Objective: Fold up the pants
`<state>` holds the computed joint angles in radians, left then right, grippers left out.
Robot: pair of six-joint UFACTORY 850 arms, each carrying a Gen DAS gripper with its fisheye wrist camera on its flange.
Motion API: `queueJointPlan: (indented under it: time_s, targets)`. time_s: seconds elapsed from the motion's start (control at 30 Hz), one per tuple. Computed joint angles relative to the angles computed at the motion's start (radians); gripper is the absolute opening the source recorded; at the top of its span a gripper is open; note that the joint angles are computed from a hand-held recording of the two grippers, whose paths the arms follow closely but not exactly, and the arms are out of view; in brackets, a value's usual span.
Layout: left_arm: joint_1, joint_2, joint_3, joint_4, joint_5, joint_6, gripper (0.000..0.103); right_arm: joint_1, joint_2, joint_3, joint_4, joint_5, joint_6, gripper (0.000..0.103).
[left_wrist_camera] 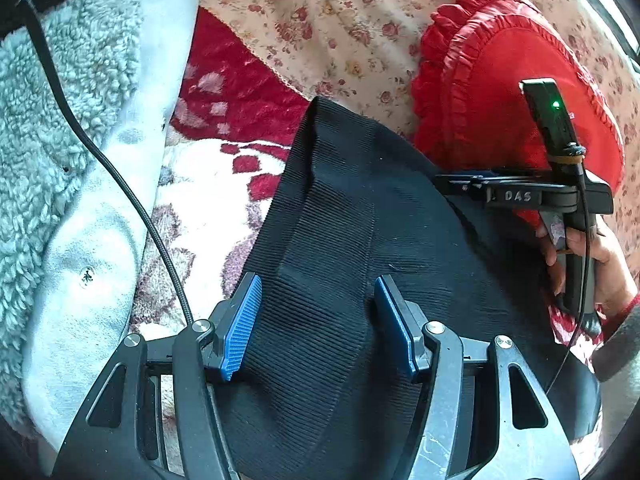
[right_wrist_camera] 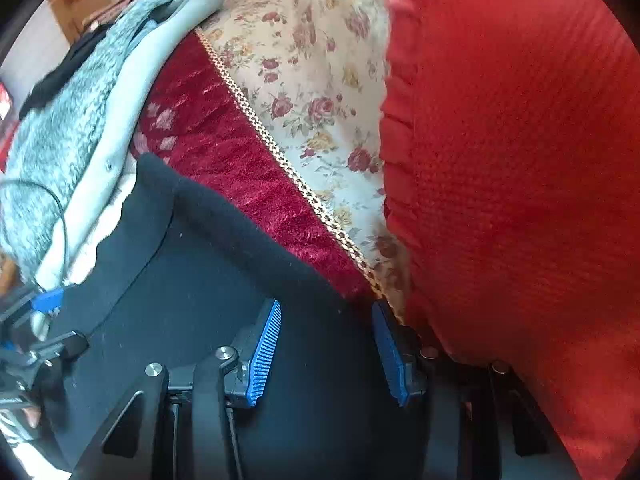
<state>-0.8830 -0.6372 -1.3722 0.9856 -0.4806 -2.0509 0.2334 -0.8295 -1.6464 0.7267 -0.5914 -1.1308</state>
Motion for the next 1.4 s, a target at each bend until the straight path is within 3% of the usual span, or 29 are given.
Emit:
queueJointPlan:
  time_s: [0.1,0.17,0.23,0.4,0.47,0.57,0.7,0.83,0.93,1.03,1.23,1.4]
  targets:
    - [0.000,0.010,0.012,0.023,0.001,-0.034,0.059,-0.022,-0.005,-0.001,0.099,-0.047,-0.055,0.028]
    - [0.001,0.018,0.020,0.022,0.002,-0.042,0.059,-0.016,0.025,0.047,0.111,-0.006,-0.089,0.009]
    - [-0.002,0.032,0.034,0.043,-0.001,-0.069,0.059,-0.007,0.077,0.118,0.135,0.062,-0.135,0.005]
    - [-0.013,0.107,0.098,0.088,-0.034,-0.147,0.058,-0.009,0.302,0.369,0.410,0.153,-0.418,0.005]
    - [-0.026,0.178,0.168,0.181,-0.056,-0.278,0.058,-0.011,0.402,0.477,0.528,0.167,-0.534,0.005]
    - [-0.047,0.256,0.243,0.242,-0.111,-0.378,0.059,-0.019,0.551,0.649,0.698,0.148,-0.673,0.005]
    - [-0.078,0.305,0.278,0.192,-0.185,-0.322,0.060,-0.008,0.691,0.848,0.839,0.090,-0.750,0.005]
    - [-0.095,0.311,0.281,0.183,-0.181,-0.304,0.060,0.062,0.733,0.975,0.986,0.097,-0.809,0.005]
    - [-0.113,0.292,0.259,0.165,-0.175,-0.258,0.060,0.083,0.681,1.010,1.068,0.051,-0.774,0.005]
    - [-0.126,0.269,0.239,0.138,-0.183,-0.210,0.060,0.104,0.655,1.034,1.226,0.069,-0.878,0.006]
    - [-0.125,0.227,0.210,0.100,-0.118,-0.157,0.060,0.094,0.716,1.038,1.131,0.084,-0.826,0.016]
    - [-0.126,0.190,0.166,0.044,-0.135,-0.074,0.060,0.103,0.758,1.046,1.081,0.096,-0.818,0.025]
